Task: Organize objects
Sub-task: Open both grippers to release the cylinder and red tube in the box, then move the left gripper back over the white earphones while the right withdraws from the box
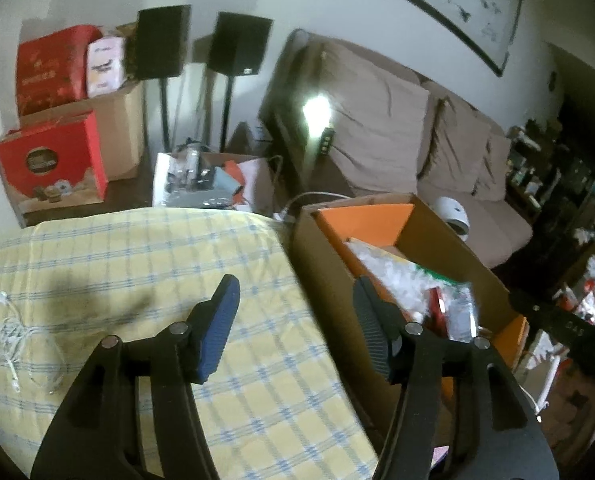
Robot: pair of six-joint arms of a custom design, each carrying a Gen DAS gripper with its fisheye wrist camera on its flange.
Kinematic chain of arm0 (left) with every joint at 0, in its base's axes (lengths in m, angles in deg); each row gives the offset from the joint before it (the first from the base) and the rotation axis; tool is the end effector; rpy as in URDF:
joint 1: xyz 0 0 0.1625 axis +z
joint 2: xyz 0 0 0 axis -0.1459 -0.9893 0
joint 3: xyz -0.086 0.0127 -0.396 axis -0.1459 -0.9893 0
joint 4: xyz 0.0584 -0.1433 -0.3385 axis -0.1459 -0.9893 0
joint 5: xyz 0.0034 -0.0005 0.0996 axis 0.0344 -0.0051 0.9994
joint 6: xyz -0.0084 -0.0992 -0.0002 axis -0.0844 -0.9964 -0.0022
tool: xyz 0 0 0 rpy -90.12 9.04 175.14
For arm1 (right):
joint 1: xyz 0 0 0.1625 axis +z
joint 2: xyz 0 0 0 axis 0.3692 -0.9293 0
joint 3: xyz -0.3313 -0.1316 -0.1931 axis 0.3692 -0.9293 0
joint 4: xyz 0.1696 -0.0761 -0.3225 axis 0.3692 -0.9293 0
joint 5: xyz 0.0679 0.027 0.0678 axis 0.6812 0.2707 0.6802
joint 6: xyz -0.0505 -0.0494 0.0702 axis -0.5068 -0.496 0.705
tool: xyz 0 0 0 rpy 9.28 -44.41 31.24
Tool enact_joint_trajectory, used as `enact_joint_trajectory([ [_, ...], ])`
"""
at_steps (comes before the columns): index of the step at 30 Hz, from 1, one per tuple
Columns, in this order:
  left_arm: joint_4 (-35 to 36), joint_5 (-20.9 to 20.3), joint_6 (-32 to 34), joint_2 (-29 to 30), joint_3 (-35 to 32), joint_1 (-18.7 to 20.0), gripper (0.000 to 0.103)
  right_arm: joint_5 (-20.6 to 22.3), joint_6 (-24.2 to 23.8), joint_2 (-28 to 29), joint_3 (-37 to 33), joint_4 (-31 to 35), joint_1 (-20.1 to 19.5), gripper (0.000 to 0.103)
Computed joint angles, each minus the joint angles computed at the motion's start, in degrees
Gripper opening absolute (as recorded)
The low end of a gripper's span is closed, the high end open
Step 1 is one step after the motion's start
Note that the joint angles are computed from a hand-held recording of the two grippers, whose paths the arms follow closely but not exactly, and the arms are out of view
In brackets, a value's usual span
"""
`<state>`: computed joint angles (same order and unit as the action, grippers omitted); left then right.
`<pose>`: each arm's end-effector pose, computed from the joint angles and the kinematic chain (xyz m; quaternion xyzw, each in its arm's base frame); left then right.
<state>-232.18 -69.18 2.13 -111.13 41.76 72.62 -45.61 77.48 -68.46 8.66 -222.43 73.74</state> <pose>-0.1736 -0.7605 0.1729 0.2544 0.9027 -0.3026 0.1699 0.1447 -0.6385 0.1907 -0.0471 -0.8480 0.4786 0.2228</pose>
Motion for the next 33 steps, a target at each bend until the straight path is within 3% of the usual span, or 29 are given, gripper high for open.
enact_joint_trajectory([
  [4,-0.17,2.46,-0.86,-0.82,-0.67,1.37,0.067,0.09,0.43,-0.56,0.47,-0.48,-0.01,0.022],
  [8,1.86,5.17,-2.43,-2.41,-0.67,3.47,0.067,0.22,0.43,-0.93,0.85,-1.22,0.04,0.028],
  [11,-0.03,9.98,-2.14,-2.83,-1.35,4.78,0.069,-0.43,0.85,-1.26,1.39,-1.91,0.02,0.031],
  [15,-6.03,19.31,-1.04,-1.14,-5.67,6.41,0.09,-0.76,1.32,-2.12,2.48,-3.08,-0.09,0.033],
  [16,-6.62,22.1,-0.7,-0.35,-7.6,6.96,0.09,-0.98,1.31,-2.28,2.69,-3.49,-0.04,0.035],
  [18,-5.96,25.58,-1.0,0.58,-10.37,8.21,0.09,-1.21,1.38,-2.47,2.93,-3.86,0.06,0.039],
  [21,1.57,30.84,-3.94,1.82,-14.52,10.33,0.09,-1.5,1.46,-2.57,3.2,-5.01,0.09,0.044],
  [26,3.57,27.97,-8.36,0.98,-13.73,13.46,0.089,-1.69,2.38,-3.05,3.59,-4.55,-0.16,0.044],
  [27,4.71,27.22,-8.5,1.25,-14.35,13.92,0.087,-1.67,2.54,-3.1,3.56,-4.33,-0.13,0.044],
  [28,5.71,26.76,-8.23,1.57,-14.91,14.17,0.073,-1.59,2.46,-3.09,3.52,-4.38,-0.06,0.044],
  [33,8.31,23.75,-6.94,1.95,-14.02,14.35,0.042,-1.97,1.36,-2.04,2.34,-3.88,0.57,0.045],
])
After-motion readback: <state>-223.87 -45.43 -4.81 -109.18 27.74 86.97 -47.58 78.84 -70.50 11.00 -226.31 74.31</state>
